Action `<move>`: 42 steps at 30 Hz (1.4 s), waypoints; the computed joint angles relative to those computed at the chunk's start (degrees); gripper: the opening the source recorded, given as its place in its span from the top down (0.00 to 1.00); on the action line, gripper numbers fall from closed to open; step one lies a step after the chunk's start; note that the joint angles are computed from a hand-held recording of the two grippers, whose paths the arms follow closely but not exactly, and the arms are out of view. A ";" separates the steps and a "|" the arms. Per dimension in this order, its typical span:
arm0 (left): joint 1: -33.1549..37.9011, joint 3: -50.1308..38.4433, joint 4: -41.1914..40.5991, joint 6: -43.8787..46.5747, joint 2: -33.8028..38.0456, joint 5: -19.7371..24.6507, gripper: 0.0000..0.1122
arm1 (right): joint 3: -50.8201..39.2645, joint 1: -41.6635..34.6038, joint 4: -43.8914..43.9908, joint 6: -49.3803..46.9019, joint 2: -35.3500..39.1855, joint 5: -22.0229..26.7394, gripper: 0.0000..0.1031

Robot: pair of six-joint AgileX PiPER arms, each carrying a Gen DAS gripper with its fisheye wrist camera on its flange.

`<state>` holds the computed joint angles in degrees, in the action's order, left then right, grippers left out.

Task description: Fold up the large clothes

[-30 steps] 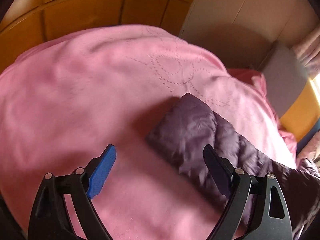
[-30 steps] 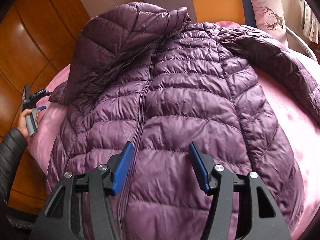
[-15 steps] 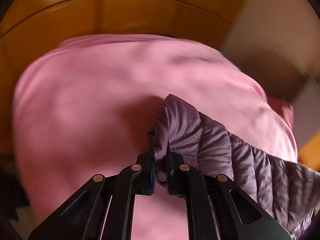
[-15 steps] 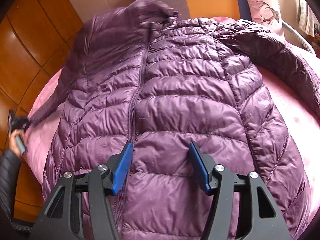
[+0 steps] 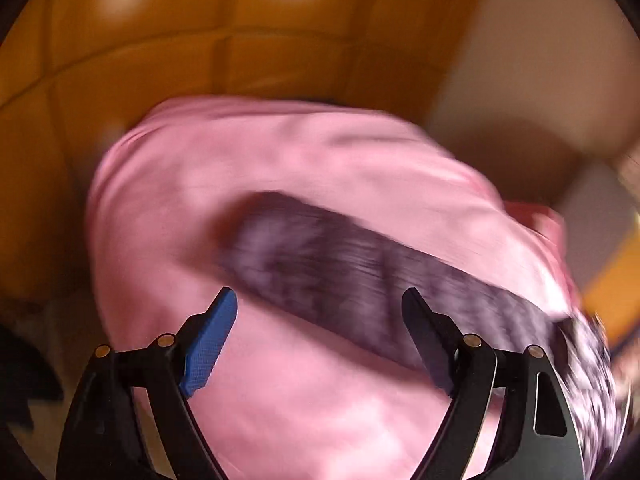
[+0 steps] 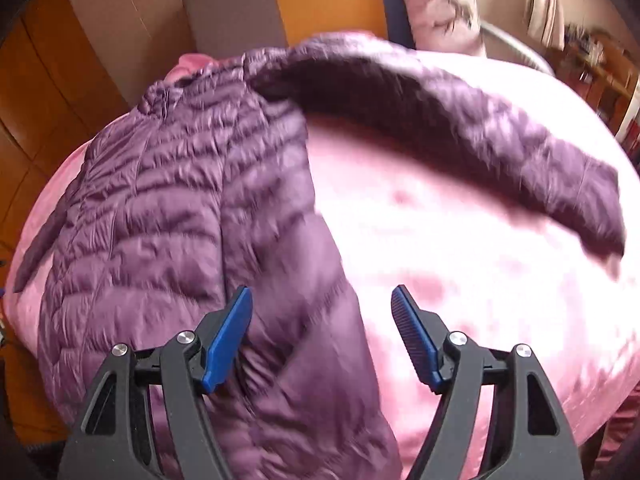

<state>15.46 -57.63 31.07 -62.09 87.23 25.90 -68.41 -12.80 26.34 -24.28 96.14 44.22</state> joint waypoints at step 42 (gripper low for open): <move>-55.20 -9.74 15.82 -9.69 21.50 -5.36 0.19 | -28.72 -37.64 22.66 19.75 25.10 2.31 0.70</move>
<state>-39.75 -67.37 46.89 -71.78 108.72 20.54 -97.13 -50.44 49.00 -4.53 121.24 46.53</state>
